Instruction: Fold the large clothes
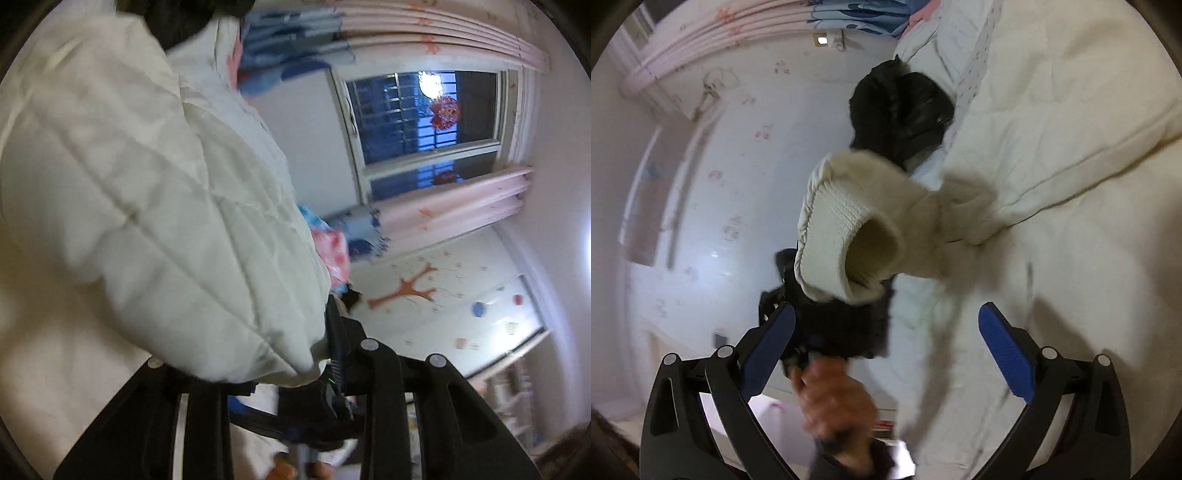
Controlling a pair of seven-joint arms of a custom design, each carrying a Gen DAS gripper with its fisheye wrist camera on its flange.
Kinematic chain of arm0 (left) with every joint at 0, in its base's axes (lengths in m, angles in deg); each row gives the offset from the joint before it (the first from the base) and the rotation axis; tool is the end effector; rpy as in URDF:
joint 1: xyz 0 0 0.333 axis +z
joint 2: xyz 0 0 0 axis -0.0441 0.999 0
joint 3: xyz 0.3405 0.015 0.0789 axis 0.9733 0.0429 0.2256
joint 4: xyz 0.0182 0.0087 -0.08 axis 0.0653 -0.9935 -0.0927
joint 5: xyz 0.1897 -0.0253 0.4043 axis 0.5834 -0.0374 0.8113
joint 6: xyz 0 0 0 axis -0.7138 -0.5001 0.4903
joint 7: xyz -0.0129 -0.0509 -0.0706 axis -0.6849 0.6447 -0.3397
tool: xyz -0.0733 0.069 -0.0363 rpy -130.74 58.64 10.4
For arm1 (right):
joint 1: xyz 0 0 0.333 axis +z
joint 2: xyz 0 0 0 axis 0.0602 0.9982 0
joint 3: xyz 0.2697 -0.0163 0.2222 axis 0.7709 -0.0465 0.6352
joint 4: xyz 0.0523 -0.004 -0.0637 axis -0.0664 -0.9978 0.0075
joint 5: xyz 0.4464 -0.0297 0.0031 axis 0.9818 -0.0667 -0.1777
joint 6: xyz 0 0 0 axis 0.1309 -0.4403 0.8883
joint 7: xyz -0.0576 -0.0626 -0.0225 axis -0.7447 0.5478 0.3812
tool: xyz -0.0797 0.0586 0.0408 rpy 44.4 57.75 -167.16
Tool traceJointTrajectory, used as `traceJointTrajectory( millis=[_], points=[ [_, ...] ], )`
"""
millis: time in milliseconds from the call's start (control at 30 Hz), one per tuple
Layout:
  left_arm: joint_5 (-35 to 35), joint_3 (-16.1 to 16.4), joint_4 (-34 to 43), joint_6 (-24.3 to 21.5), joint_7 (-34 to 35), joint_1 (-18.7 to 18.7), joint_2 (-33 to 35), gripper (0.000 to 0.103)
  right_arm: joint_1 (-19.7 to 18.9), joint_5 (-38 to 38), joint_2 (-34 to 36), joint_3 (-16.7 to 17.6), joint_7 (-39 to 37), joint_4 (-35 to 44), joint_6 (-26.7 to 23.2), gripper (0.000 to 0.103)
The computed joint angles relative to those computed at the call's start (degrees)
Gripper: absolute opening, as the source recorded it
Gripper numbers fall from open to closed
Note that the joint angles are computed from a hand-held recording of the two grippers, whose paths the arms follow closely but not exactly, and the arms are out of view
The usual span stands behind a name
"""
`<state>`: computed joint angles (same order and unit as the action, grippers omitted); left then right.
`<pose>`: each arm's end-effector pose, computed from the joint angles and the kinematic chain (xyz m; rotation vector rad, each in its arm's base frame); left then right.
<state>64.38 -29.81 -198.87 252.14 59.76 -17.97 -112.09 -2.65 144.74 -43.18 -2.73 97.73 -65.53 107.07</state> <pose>0.3012 -0.2790 0.5554 2.0305 -0.9250 1.9242 0.5894 0.0310 0.4545 -1.3729 1.0013 1.2253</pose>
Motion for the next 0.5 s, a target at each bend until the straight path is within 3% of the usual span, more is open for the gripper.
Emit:
traceJointTrajectory(
  millis=[133,167,200,300,333,367,433,467,500],
  points=[
    [-1.7,-2.6,2.1,6.6,0.1,-0.4,7.2,0.030,-0.5,5.9,1.9,0.6,2.0,-1.3,-2.0,0.094],
    [-1.3,-1.8,2.4,7.0,-0.1,-1.7,8.5,0.030,-0.7,6.8,2.0,0.7,1.5,-1.5,-1.8,0.086],
    [0.0,-0.3,2.6,6.4,-0.4,-3.2,9.1,0.030,-0.9,7.9,2.0,0.7,-0.5,-1.6,-1.6,0.062],
    [-3.1,-2.5,2.8,-1.3,0.8,-2.8,6.7,0.030,-1.1,7.8,1.1,0.6,-3.8,-1.2,0.6,0.026],
    [-3.5,-2.6,2.4,-3.8,0.4,-3.1,5.2,0.040,-0.9,6.8,0.4,0.5,-4.6,-0.9,1.8,0.017],
    [-2.9,-1.8,1.8,-6.3,-0.3,-4.2,3.7,0.046,-0.7,6.1,-0.3,0.4,-5.4,-0.7,3.2,0.017],
    [-2.3,-2.4,0.7,-14.0,-1.9,-4.6,-1.5,0.068,-0.8,6.4,-0.5,-0.1,-5.9,-0.2,5.1,0.016],
    [-1.1,-2.1,0.8,-17.2,-2.0,-5.2,-2.7,0.072,-0.8,5.8,-0.8,-0.3,-6.2,0.2,6.6,0.015],
    [0.2,0.2,0.2,-19.0,-1.3,-7.2,-3.6,0.072,-0.7,4.6,-1.2,-0.5,-6.8,0.9,8.6,0.015]
  ],
)
